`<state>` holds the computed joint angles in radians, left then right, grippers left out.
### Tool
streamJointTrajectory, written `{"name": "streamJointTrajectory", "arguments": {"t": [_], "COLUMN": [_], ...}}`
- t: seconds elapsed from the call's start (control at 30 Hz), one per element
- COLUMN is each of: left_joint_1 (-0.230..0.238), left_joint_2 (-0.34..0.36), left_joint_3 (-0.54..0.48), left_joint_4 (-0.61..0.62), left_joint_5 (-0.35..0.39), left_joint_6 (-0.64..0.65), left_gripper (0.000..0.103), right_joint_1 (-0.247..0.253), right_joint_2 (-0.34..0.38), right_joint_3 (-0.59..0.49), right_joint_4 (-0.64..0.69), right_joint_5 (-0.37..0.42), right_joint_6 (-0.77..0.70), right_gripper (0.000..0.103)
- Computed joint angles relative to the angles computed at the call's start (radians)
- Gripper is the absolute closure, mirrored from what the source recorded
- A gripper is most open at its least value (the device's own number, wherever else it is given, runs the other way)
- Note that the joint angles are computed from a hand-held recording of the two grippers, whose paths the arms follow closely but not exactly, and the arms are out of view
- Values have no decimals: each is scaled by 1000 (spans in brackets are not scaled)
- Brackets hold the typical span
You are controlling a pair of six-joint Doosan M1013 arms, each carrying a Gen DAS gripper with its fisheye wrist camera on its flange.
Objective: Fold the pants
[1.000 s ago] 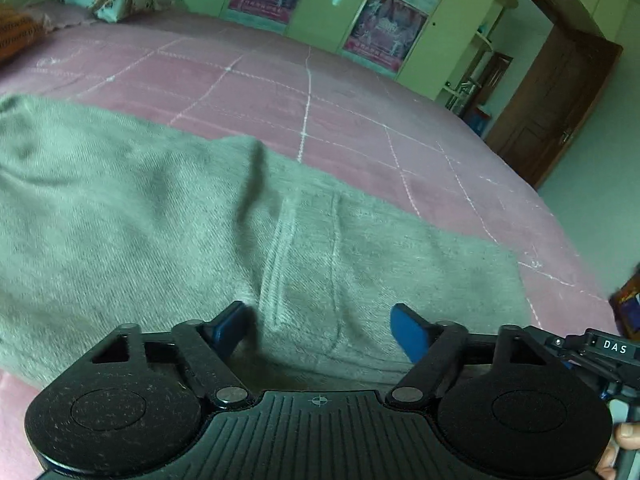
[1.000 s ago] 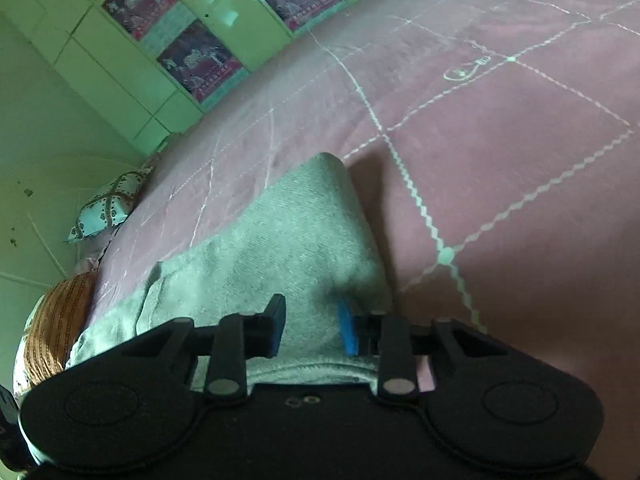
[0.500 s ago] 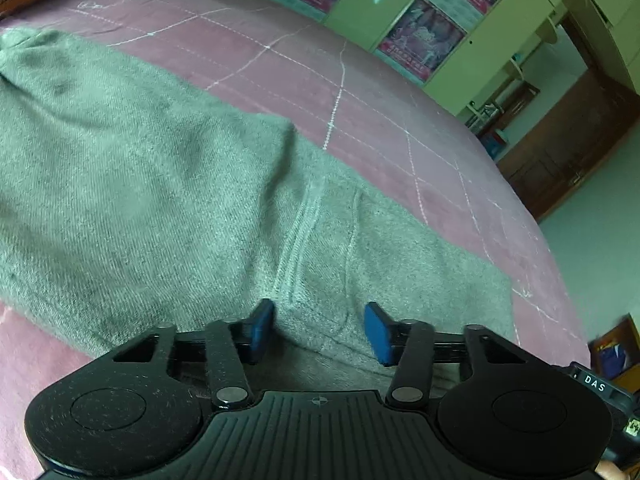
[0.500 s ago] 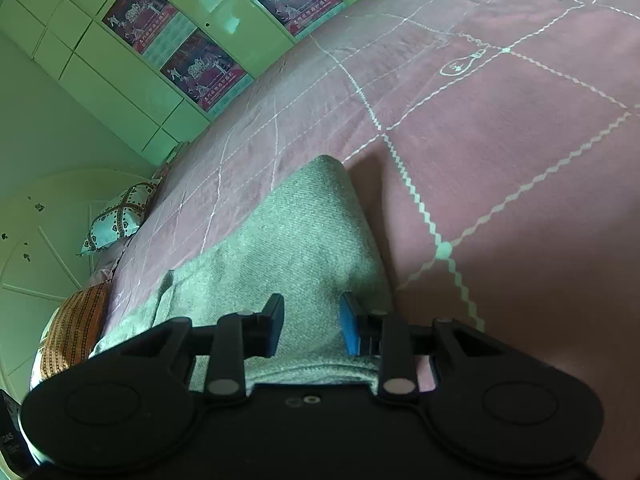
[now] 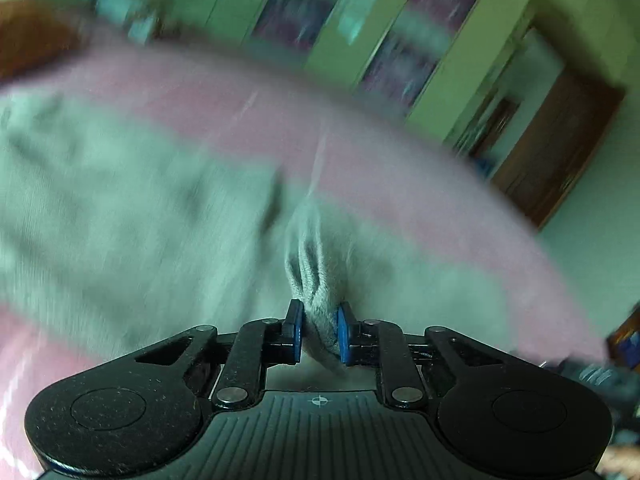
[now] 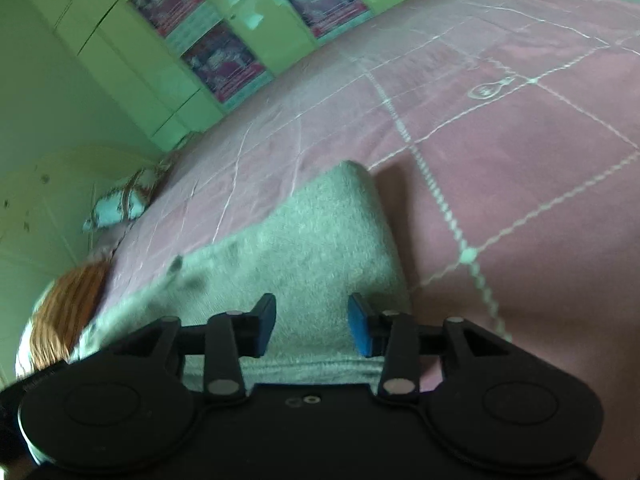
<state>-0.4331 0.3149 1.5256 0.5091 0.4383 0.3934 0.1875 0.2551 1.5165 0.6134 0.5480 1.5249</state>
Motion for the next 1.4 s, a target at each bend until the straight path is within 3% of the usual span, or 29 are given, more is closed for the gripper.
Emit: {"name": "streamJointTrajectory", "arguments": {"t": [0.1,0.23,0.33,0.43,0.5,0.53,0.6,0.67,0.73,0.8,0.87,0.9,0.93,1.0,1.13,1.3,1.4], "left_joint_1": [3,-16,-2,10,22,25,25,24,24,30,24,20,11,6,19,93,180], "left_joint_2": [5,3,32,68,103,121,161,178,179,169,135,109,75,10,-85,-169,-178], "left_joint_3": [-2,-27,-84,-136,-176,-196,-231,-241,-252,-253,-223,-188,-142,-58,45,162,214], "left_joint_4": [-9,281,292,231,95,26,7,-12,-18,-48,69,144,246,432,533,458,376], "left_joint_5": [4,82,84,23,-3,15,70,83,97,97,96,85,72,29,27,61,-46], "left_joint_6": [-1,-212,-141,-26,89,147,239,312,333,341,222,156,56,-129,-236,-390,-507], "left_gripper": [80,76,75,75,75,75,75,75,75,75,71,51,23,11,10,10,11], "right_joint_1": [2,-1,-3,1,4,3,4,12,10,4,-6,-10,-14,-19,-31,-18,-3], "right_joint_2": [2,-13,1,40,69,82,108,140,184,178,141,122,101,65,15,-6,-10], "right_joint_3": [-12,-3,-28,-85,-123,-141,-172,-212,-268,-263,-210,-184,-158,-114,-38,-20,-26], "right_joint_4": [-16,-17,-61,-150,-183,-182,-177,-277,-327,-300,-199,-155,-122,-95,-70,-110,-118], "right_joint_5": [13,-53,-89,-84,-84,-78,-69,-26,88,83,13,-11,-23,-34,-25,-18,-7], "right_joint_6": [0,-18,-5,44,64,65,53,109,166,161,95,58,18,-29,-36,46,39], "right_gripper": [71,69,77,90,94,96,96,98,102,103,92,91,90,88,88,85,84]}}
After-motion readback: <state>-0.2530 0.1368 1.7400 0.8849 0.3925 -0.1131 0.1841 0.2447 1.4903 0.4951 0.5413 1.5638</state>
